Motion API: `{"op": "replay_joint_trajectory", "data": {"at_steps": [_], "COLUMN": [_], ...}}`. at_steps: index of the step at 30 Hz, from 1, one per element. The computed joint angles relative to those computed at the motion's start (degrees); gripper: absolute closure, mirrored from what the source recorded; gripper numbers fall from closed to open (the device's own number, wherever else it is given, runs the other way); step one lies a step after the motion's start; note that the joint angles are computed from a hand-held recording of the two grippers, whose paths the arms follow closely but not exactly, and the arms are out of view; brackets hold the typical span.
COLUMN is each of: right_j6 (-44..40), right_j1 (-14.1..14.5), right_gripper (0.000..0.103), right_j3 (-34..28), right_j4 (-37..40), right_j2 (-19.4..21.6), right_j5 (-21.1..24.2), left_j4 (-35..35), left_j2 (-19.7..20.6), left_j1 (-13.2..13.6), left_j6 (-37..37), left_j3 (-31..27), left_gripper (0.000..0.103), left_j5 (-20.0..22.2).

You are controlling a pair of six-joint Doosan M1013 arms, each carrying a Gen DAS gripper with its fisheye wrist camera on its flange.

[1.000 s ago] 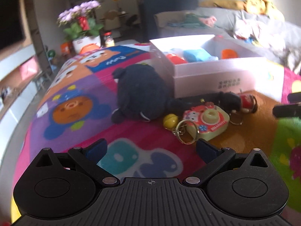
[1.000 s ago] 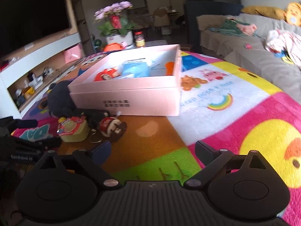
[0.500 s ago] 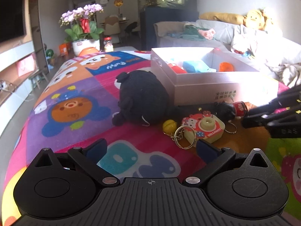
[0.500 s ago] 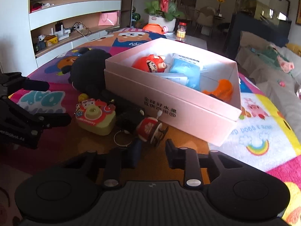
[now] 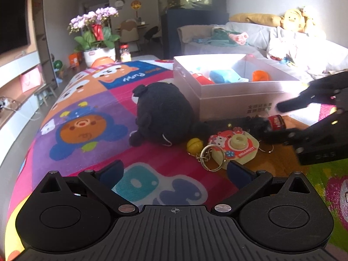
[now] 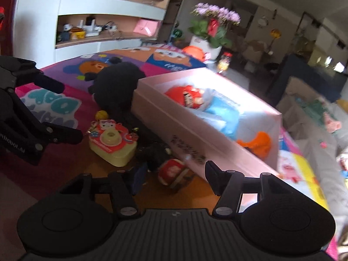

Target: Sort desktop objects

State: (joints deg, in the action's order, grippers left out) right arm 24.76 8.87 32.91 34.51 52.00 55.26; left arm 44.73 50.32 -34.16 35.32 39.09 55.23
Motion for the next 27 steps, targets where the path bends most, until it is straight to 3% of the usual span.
{"op": "replay_joint_trajectory", "data": {"at_steps": [1, 3, 6, 9, 13, 15, 17, 19, 22, 27], "right_j6": [1.5, 2.9, 7.1, 13.3, 13.8, 11.2, 10.9, 12.5, 21.7, 29.8], "right_j1": [0.0, 0.0, -0.4, -1.4, -4.1, -4.6, -4.7, -4.5, -4.5, -4.8], "right_gripper": [0.049, 0.054, 0.07, 0.07, 0.07, 0.065, 0.049, 0.031, 0.025, 0.019], "right_j3": [-2.3, -1.9, -0.1, 1.6, 3.0, 7.8, 12.4, 16.9, 18.9, 18.0], "right_j4": [-0.3, -0.9, -3.2, -4.1, 3.5, 6.4, 8.0, 8.6, 6.7, 4.8], "right_j2": [1.1, 0.8, -0.7, -2.0, -3.0, -5.3, -7.3, -9.2, -9.6, -8.6], "right_j5": [2.8, 2.9, 2.8, 4.8, 12.2, 8.2, 1.5, -7.6, -14.2, -14.5], "left_j4": [-0.1, -0.3, -0.7, -0.8, -1.7, -6.1, -14.6, -19.8, -18.3, -19.7], "left_j2": [0.0, -0.1, 0.0, 0.0, 0.5, 0.4, -0.5, -0.2, 3.7, 8.5], "left_j1": [0.0, 0.0, 0.1, 0.1, 0.1, 0.4, 1.3, 1.7, 1.0, 1.3], "left_j6": [0.1, 0.2, 0.4, 0.4, 2.6, 4.2, 5.9, 9.7, 13.9, 16.9], "left_j3": [0.1, 0.1, 0.0, -0.1, -1.1, -1.5, -0.4, -0.9, -8.2, -17.4], "left_gripper": [0.0, 0.0, 0.0, 0.0, 0.0, 0.0, 0.0, 0.0, 0.0, 0.0], "left_j5": [-0.1, -0.2, -0.3, -0.3, 0.1, -1.8, -8.0, -11.4, -5.2, -0.4]}}
